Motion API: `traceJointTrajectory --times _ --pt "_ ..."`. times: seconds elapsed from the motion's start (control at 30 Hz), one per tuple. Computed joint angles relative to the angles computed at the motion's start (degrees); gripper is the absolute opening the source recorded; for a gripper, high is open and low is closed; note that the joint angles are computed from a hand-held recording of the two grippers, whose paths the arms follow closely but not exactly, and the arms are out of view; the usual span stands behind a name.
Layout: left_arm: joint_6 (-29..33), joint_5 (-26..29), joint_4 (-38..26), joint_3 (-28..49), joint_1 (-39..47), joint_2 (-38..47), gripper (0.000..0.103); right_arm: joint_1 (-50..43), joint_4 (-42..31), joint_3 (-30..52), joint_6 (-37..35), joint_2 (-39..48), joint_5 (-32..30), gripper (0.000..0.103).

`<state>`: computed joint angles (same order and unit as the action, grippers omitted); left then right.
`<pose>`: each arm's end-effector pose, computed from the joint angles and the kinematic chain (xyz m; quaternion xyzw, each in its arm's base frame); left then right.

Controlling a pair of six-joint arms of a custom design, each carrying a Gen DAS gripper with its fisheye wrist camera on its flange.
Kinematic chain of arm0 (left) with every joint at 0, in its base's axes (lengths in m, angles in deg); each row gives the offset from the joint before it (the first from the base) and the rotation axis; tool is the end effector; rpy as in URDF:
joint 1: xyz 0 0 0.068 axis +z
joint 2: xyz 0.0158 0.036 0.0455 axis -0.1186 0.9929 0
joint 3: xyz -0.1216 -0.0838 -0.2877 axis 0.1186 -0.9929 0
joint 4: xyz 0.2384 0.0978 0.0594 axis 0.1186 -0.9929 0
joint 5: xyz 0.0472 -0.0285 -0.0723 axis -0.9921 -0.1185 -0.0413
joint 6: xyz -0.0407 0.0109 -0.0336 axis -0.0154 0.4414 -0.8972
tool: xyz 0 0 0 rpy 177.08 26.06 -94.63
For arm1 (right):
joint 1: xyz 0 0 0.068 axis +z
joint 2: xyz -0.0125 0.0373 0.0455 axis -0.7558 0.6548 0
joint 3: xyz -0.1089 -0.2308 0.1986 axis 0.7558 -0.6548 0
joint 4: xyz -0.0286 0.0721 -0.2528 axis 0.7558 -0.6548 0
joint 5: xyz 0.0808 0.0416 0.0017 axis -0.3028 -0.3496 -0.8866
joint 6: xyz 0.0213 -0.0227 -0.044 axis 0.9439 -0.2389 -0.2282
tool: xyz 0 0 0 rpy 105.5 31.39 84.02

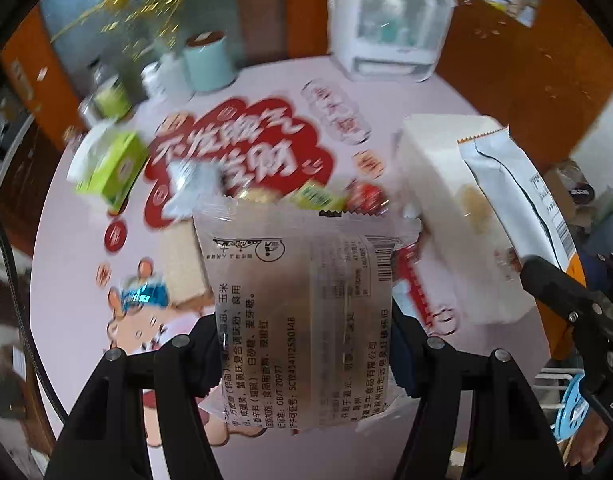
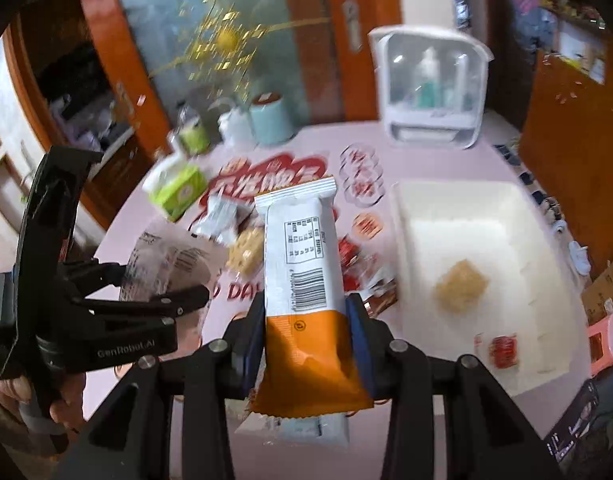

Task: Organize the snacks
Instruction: 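Carry both snacks over the white tray and open both tools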

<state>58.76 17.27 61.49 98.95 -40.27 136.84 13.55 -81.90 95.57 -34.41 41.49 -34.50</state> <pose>0.1688 -0.1050 0.2090 0.0973 0.9668 -0.0335 0.2339 0.1303 0.2180 0.2186 -0.0552 0.9311 0.1156 0.3415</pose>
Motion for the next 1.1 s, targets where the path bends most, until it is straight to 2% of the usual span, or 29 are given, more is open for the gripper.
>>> traceJointTrajectory --times 0.33,0.47,0.6,0.8,1.1 --pt "-1.8 -5.6 -1.5 13.4 -11.1 4.8 0.065 -2.7 -8.6 -3.6 3.3 -13.9 8.4 0.039" --pt "-1.2 -7.4 -0.7 20.0 -14.3 8.9 0.065 -6.1 -11.5 -4.2 2.8 -17.9 11.7 0.039" --pt "0.0 -9.2 1.2 26.4 -17.8 14.2 0.065 -12.0 -11.1 -5.8 -0.6 -22.2 12.0 0.039" --pt "1.0 -10.5 4.6 34.4 -20.2 22.5 0.065 -22.1 -7.8 -8.9 -6.4 -24.4 8.8 0.040" --pt "-1.9 -6.4 3.0 43.4 -18.7 38.2 0.065 -33.8 0.2 -15.5 -12.8 -21.7 -1.1 0.040"
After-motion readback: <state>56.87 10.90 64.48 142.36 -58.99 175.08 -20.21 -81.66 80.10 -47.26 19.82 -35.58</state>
